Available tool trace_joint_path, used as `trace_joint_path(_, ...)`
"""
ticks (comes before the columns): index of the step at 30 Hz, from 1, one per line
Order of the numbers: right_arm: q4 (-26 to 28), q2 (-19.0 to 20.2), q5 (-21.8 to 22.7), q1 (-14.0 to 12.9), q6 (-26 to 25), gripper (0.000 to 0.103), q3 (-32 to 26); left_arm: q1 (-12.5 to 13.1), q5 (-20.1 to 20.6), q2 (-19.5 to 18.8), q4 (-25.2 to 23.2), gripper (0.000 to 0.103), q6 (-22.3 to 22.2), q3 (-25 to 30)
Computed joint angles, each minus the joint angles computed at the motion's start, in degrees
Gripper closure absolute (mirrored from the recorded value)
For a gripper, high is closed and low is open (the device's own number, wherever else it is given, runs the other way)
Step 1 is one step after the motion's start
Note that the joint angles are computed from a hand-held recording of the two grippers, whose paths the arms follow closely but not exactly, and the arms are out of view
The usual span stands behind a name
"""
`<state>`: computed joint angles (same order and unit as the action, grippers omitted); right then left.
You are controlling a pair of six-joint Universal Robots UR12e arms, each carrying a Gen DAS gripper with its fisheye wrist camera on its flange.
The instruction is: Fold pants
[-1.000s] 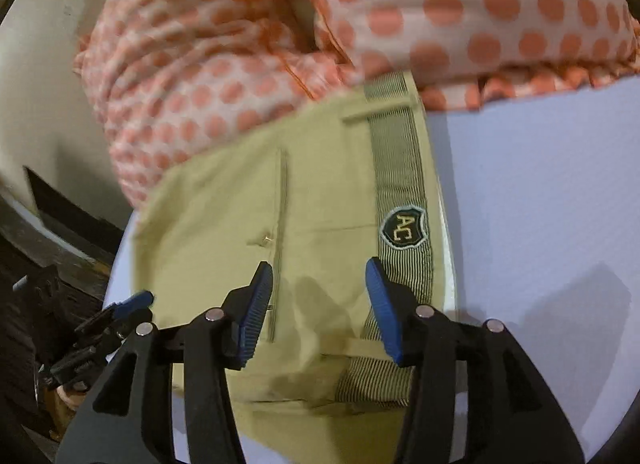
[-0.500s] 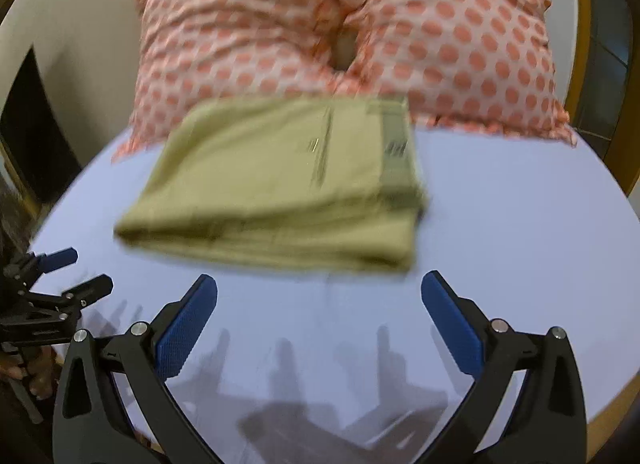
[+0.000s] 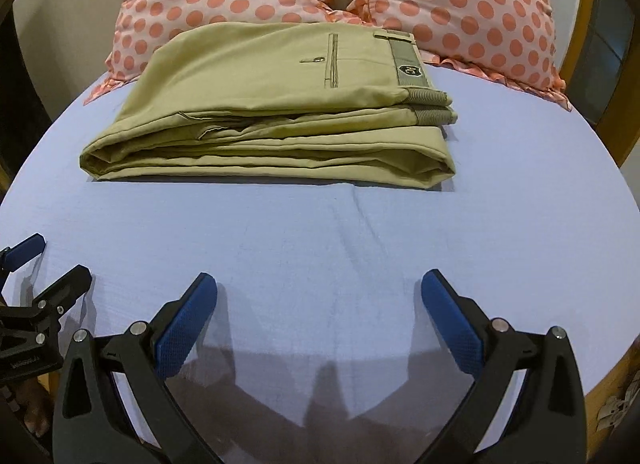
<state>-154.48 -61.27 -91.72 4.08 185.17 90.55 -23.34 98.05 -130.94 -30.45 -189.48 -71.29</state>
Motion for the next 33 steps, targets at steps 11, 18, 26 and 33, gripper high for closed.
trace_joint_path(11,0.61,-0.01,0.03,0.00,-0.18,0.001,-0.18,0.02,0.30,-0.09,2.84,0.002,0.60,-0.78)
trace_joint_path(18,0.89,0.05,-0.06,0.04,-0.03,0.001,-0.32,-0.04,0.34,-0.04,3.22,0.002,0.62,-0.97)
trace_joint_path(26,0.95,0.04,-0.02,0.01,-0.08,0.001,-0.32,-0.01,0.26,0.01,3.52,0.002,0.75,-1.14)
trace_joint_path(33,0.97,0.03,0.00,0.00,-0.11,0.001,-0.33,0.01,0.22,0.02,3.55,0.002,0.80,-1.16)
